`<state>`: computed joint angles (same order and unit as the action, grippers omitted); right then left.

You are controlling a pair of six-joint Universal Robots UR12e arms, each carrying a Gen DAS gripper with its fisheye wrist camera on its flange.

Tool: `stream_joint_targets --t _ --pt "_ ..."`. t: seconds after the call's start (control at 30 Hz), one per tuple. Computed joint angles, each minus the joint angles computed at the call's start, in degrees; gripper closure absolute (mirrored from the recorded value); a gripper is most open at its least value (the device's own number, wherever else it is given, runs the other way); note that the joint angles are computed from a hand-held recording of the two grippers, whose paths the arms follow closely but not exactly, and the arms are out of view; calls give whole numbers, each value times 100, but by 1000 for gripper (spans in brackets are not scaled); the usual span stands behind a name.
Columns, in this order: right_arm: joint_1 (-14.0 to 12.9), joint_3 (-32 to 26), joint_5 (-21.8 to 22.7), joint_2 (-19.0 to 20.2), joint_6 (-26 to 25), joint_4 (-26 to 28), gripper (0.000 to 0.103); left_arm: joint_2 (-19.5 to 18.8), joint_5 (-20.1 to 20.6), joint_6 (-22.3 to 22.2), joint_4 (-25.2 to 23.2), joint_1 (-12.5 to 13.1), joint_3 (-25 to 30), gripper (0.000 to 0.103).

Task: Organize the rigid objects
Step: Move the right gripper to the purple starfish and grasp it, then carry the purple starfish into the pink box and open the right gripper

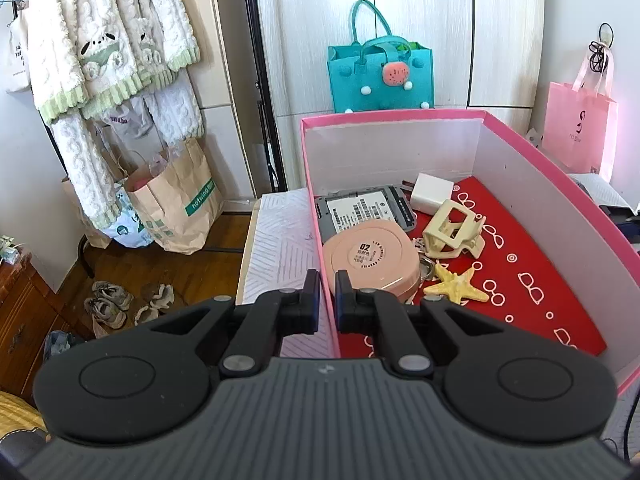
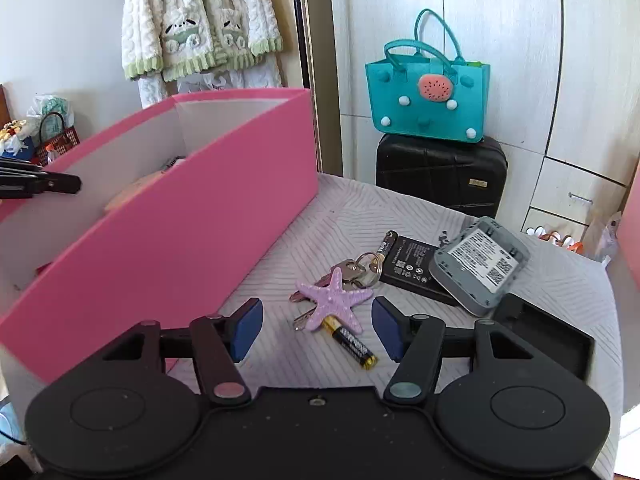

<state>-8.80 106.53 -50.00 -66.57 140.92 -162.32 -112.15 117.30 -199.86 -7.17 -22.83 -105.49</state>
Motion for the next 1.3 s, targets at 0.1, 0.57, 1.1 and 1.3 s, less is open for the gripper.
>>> stream_joint_targets --t 0.1,0.57,1.1,1.3 --pt "85 -100 -137 102 104 44 37 -23 47 81 63 -14 2 96" --pt "127 -171 -158 297 423 -354 69 -25 -72 122 38 12 -60 96" --pt "74 82 -151 90 305 -747 72 83 68 177 337 -54 -108 95" --pt "7 196 22 -20 438 -1015 72 -10 72 126 222 -2 21 97"
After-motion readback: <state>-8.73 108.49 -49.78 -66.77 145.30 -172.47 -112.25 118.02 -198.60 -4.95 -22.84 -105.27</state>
